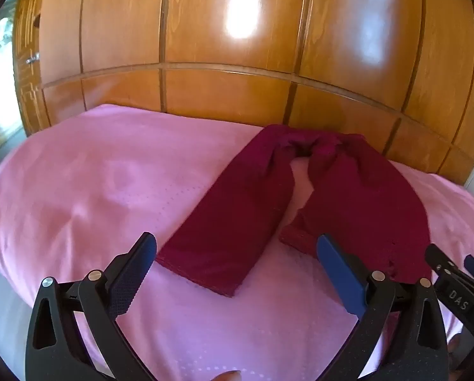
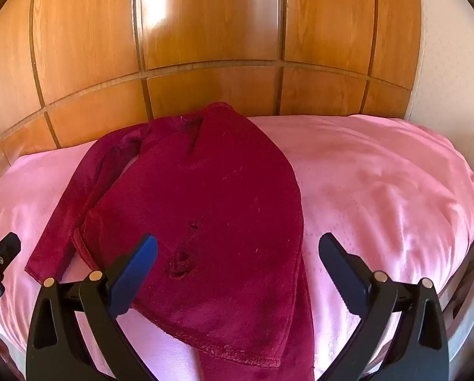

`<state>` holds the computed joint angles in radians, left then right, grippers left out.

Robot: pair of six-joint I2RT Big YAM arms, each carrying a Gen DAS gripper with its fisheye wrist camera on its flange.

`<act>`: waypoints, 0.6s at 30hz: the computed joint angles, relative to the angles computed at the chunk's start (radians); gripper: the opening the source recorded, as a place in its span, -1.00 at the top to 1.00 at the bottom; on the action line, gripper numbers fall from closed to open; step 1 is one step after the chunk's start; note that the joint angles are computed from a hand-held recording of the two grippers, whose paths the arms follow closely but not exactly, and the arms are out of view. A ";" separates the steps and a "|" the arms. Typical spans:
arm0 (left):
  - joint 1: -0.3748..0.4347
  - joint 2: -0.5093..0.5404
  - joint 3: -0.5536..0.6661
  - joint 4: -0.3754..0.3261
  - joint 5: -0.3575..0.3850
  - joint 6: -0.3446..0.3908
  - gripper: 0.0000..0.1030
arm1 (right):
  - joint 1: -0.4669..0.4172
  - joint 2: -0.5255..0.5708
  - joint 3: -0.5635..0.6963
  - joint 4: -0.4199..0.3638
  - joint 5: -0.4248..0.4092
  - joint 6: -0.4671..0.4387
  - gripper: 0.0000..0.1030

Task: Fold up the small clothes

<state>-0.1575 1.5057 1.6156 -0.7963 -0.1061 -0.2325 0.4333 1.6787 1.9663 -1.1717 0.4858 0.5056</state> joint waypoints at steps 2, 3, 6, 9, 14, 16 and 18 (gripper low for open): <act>0.002 -0.002 -0.002 0.003 -0.003 0.022 -0.94 | -0.002 -0.005 -0.006 0.003 -0.006 0.004 -0.96; 0.003 -0.005 -0.006 0.007 -0.005 0.031 -0.94 | -0.002 -0.008 -0.010 0.005 -0.007 0.006 -0.96; -0.029 0.005 -0.016 0.018 -0.069 0.036 -0.94 | -0.004 -0.019 -0.046 0.033 -0.007 0.001 -0.96; -0.028 0.005 -0.005 0.005 -0.057 0.033 -0.94 | -0.004 -0.023 -0.071 0.051 -0.008 -0.005 -0.96; -0.019 0.018 0.010 -0.010 -0.035 0.038 -0.94 | -0.008 -0.018 -0.054 0.023 -0.019 -0.026 -0.96; -0.018 0.018 0.008 -0.007 -0.032 0.042 -0.94 | -0.008 -0.019 -0.056 0.022 -0.022 -0.029 -0.96; -0.019 0.021 0.013 -0.011 -0.031 0.043 -0.94 | -0.007 -0.016 -0.051 0.017 -0.022 -0.031 -0.96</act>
<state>-0.1767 1.5263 1.6283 -0.8073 -0.1367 -0.1899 0.4258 1.6629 1.9153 -1.1546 0.4636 0.4745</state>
